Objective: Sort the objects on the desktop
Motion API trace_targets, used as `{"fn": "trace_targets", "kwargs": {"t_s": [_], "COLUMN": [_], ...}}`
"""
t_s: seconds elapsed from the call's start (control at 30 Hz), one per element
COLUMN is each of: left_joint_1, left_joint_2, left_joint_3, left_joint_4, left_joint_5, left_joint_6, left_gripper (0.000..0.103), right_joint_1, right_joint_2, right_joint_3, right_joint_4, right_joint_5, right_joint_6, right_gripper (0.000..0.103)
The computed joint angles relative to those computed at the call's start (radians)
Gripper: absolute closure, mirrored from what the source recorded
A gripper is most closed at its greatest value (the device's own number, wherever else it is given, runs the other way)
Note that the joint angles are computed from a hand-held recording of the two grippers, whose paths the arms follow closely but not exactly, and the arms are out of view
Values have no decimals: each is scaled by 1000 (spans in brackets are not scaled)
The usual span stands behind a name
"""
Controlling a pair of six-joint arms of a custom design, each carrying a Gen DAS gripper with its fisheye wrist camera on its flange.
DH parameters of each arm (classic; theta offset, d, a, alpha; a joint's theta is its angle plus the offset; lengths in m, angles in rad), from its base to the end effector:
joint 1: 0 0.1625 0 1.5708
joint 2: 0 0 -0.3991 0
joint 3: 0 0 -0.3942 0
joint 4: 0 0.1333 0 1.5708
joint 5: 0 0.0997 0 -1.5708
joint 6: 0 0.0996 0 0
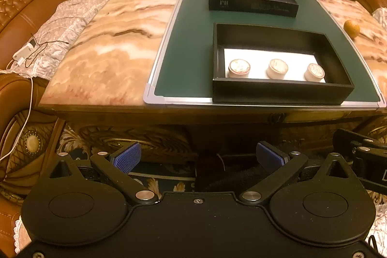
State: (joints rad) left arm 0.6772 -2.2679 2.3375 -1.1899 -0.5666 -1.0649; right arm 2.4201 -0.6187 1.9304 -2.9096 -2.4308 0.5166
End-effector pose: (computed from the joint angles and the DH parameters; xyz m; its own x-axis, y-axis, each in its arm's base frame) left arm -0.0224 -0.2969 0.3495 -0.6379 -0.1792 -0.7489 0.2962 0.8406 -0.4534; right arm 0.4343 -0.3050 -0.0493 -0.7588 -0.0880 0.6453 -0.4321 0.8094 -0.3977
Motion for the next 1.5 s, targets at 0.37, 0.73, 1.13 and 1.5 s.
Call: {"fn": "trace_targets", "kwargs": {"t_s": [0.37,0.73,1.13,1.5], "left_joint_1": [80,160,235,303], "left_joint_2": [58,145,310,445], "left_joint_3": [19,22,-28,-136], "left_joint_4": [-141,-294,-482,-587], "left_joint_5": [1,7,-6,-21], "left_joint_6": [103,207,355,458], "left_gripper": [0,0,0,0], "right_joint_1": [-31,-77,-143,-180], "right_joint_2": [24,47,41,44], "right_joint_3": [-18,-41,-88,-192], "right_joint_4": [10,7,51,183], "right_joint_5": [-1,17,54,40], "right_joint_6": [-21,-41,-66,-83], "right_gripper": [0,0,0,0]}}
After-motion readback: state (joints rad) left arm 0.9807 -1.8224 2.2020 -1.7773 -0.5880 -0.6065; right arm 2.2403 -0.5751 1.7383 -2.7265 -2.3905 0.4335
